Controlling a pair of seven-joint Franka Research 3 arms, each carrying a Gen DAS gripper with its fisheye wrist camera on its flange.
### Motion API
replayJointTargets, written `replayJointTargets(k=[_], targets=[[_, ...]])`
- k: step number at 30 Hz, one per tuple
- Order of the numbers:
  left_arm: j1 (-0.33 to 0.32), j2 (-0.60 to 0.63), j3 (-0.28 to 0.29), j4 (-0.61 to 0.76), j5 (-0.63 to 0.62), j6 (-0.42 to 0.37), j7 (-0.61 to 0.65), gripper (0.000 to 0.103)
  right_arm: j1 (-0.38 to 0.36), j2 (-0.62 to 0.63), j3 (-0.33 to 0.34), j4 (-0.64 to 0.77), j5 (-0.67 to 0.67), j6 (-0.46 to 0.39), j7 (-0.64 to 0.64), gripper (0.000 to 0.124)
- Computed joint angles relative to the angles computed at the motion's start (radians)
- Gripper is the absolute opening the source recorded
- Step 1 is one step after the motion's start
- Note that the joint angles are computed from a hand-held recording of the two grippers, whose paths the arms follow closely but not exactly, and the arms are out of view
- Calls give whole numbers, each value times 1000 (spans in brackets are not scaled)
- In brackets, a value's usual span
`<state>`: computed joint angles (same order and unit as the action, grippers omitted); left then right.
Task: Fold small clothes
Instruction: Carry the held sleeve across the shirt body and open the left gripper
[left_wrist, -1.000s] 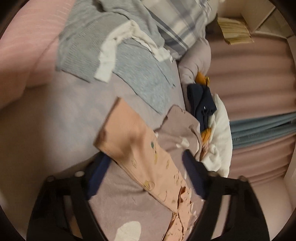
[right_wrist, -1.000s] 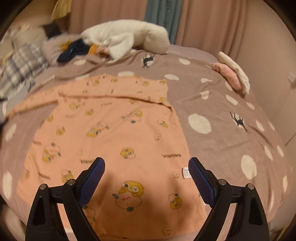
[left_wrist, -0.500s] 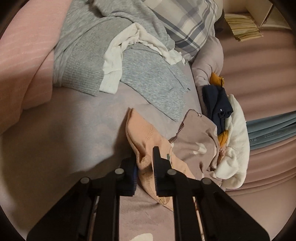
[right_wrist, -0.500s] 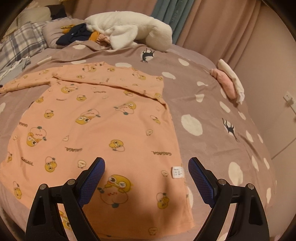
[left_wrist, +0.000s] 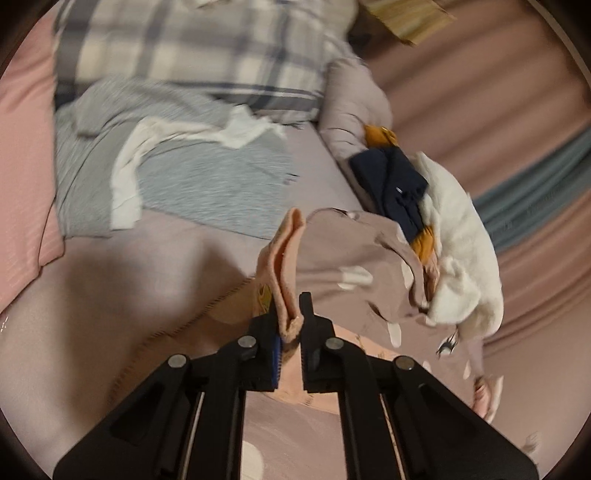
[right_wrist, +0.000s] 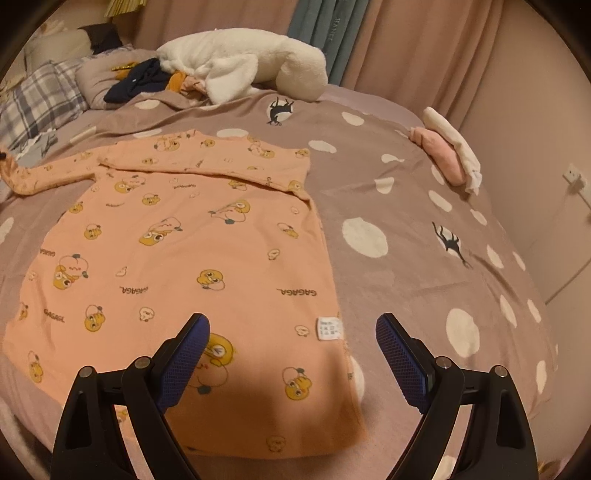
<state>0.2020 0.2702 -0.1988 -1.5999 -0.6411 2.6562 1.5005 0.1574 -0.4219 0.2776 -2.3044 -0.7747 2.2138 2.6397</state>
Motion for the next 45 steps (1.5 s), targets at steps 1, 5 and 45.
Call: replayJointTargets(k=[1, 5, 45], targets=[[-10, -3, -1, 2, 15, 6, -5, 4, 1, -5, 0, -5, -1, 2, 1, 91], [-49, 8, -17, 41, 57, 13, -29, 4, -3, -44, 1, -28, 9, -11, 2, 91], [-497, 310, -98, 485, 530, -129, -257, 5, -204, -120, -111, -308, 282, 806, -159, 91]])
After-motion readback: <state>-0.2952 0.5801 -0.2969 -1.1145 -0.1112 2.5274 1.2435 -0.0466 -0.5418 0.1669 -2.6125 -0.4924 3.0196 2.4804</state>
